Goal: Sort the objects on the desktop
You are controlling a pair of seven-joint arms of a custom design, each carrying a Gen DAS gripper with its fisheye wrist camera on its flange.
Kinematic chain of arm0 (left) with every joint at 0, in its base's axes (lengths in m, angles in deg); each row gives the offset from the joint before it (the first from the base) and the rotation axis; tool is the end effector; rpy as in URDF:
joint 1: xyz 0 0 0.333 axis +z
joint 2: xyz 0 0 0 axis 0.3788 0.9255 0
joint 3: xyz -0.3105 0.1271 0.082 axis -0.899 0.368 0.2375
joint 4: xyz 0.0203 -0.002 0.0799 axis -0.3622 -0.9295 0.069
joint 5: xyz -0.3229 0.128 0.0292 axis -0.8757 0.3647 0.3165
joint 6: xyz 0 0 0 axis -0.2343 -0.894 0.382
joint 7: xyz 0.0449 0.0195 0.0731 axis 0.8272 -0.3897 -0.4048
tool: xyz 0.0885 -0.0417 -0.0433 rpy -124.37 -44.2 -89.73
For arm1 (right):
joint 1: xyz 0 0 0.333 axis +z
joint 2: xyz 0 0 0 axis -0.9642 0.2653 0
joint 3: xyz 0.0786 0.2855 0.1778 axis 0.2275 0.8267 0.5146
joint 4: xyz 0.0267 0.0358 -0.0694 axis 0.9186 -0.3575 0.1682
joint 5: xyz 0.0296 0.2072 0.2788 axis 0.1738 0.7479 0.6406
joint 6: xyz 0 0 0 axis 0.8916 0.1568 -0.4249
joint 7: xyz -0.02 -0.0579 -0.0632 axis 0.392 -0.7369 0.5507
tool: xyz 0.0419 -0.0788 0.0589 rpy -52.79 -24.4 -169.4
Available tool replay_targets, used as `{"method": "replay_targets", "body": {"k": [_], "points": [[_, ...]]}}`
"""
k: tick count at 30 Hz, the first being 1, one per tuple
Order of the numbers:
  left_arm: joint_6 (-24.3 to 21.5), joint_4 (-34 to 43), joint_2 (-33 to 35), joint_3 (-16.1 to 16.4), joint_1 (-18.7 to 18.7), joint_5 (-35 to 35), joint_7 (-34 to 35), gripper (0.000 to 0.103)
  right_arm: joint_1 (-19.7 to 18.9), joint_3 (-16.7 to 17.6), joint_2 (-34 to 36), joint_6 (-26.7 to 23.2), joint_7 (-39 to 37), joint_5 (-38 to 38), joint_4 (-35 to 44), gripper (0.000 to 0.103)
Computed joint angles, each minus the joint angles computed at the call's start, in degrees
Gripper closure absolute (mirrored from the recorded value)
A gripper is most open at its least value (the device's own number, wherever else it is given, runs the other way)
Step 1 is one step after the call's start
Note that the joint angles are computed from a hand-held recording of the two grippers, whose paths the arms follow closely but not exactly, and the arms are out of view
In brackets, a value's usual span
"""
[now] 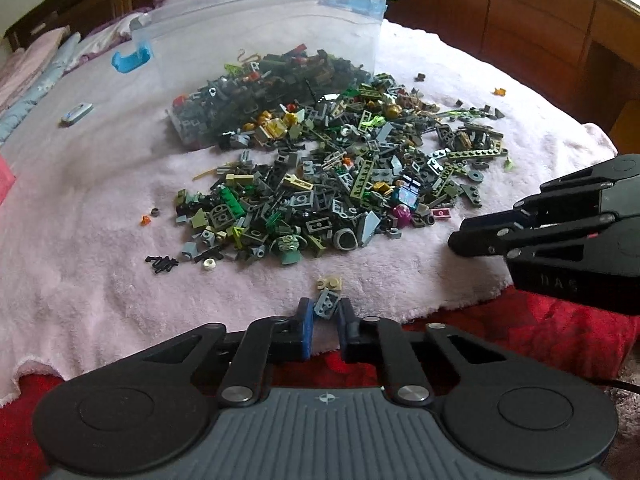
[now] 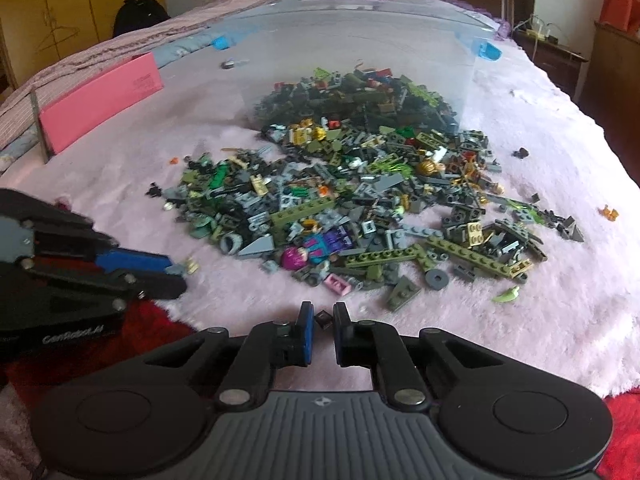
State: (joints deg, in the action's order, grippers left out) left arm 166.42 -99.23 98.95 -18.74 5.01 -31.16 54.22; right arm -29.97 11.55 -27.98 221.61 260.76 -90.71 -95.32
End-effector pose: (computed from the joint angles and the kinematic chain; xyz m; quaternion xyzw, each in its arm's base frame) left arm 0.5783 -0.3207 0.4494 -0.3363 0.8894 -0.2829 0.1261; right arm 0.5049 0.4983 0.4385 -0.6159 0.7087 -0.2265 0.2593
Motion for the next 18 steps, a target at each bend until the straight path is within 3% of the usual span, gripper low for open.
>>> {"method": "replay_targets", "body": {"k": [12, 18], "points": [[0.09, 0.19, 0.43, 0.86, -0.74, 1.46, -1.46, 0.085, 0.32, 0.13, 0.27, -0.57, -0.47, 0.27, 0.24, 0.087], [1.13, -0.21, 0.57, 0.61, -0.68, 1.77, -0.95, 0.085, 0.46, 0.09, 0.24, -0.47, 0.08, 0.44, 0.2, 0.077]]}}
